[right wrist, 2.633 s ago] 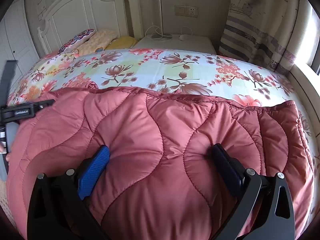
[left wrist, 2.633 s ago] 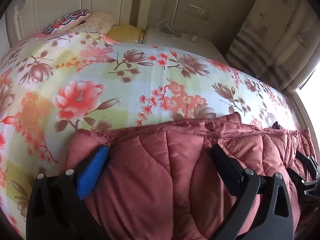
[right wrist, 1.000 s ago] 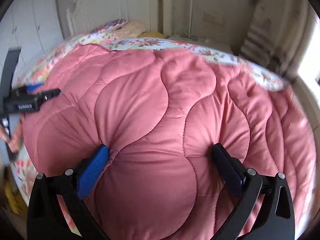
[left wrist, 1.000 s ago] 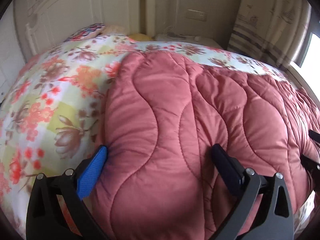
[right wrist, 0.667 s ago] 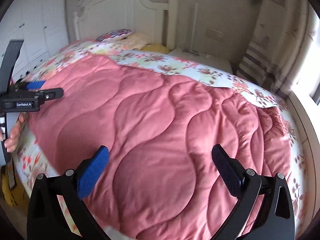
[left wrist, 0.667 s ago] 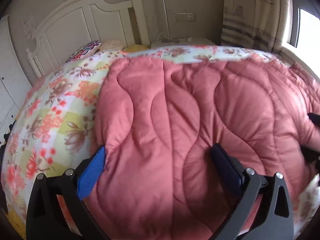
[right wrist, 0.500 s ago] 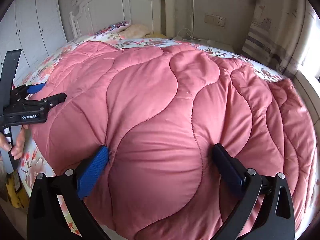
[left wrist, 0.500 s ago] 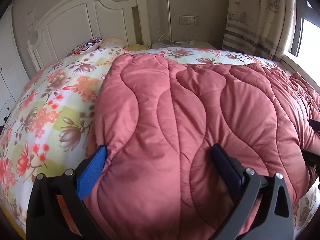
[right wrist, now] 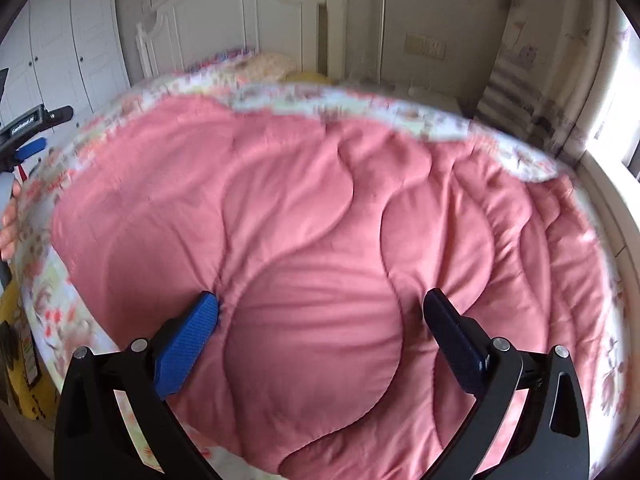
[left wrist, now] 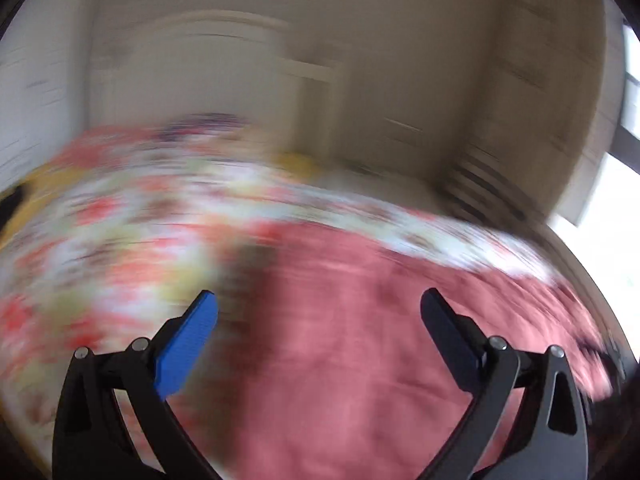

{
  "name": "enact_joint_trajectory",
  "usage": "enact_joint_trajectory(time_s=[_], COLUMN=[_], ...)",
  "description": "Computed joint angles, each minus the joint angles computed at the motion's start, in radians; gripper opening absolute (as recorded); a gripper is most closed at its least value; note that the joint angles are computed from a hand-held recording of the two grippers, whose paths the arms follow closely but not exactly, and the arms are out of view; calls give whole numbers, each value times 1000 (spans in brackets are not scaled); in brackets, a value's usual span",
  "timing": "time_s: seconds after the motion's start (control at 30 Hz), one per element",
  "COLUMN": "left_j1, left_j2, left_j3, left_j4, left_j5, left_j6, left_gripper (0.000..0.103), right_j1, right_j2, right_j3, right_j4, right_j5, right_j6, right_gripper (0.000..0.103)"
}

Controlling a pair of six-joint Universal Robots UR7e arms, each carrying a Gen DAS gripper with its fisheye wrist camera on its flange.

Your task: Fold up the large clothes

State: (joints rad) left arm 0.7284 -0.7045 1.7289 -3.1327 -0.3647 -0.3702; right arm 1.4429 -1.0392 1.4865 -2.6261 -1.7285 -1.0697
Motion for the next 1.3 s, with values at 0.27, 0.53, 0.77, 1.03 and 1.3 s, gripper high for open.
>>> enact_joint_trajectory(time_s=[0.27, 0.53, 0.77, 1.03, 1.3], left_j1=[79, 85, 140, 259, 264], left_j2=[174, 143, 209, 258, 257], left_j3=[-239, -251, -521, -646, -633], left_j4=[340, 396, 379, 675, 645], left_j5=[-231, -259, -149, -228, -229], left_j6=[1, 16, 224, 15, 25], left_gripper=[101, 101, 101, 101, 101], right_j1=[0, -53, 37, 46, 6], right_j2=[-32, 88, 143, 474, 538], right_j3=[-7, -179, -342, -812, -958], right_j4=[-216, -15, 19, 160, 349], right_j5=[92, -92, -55, -255, -211], right_j6=[51, 152, 100, 172, 274], right_gripper=[98, 99, 98, 99, 99])
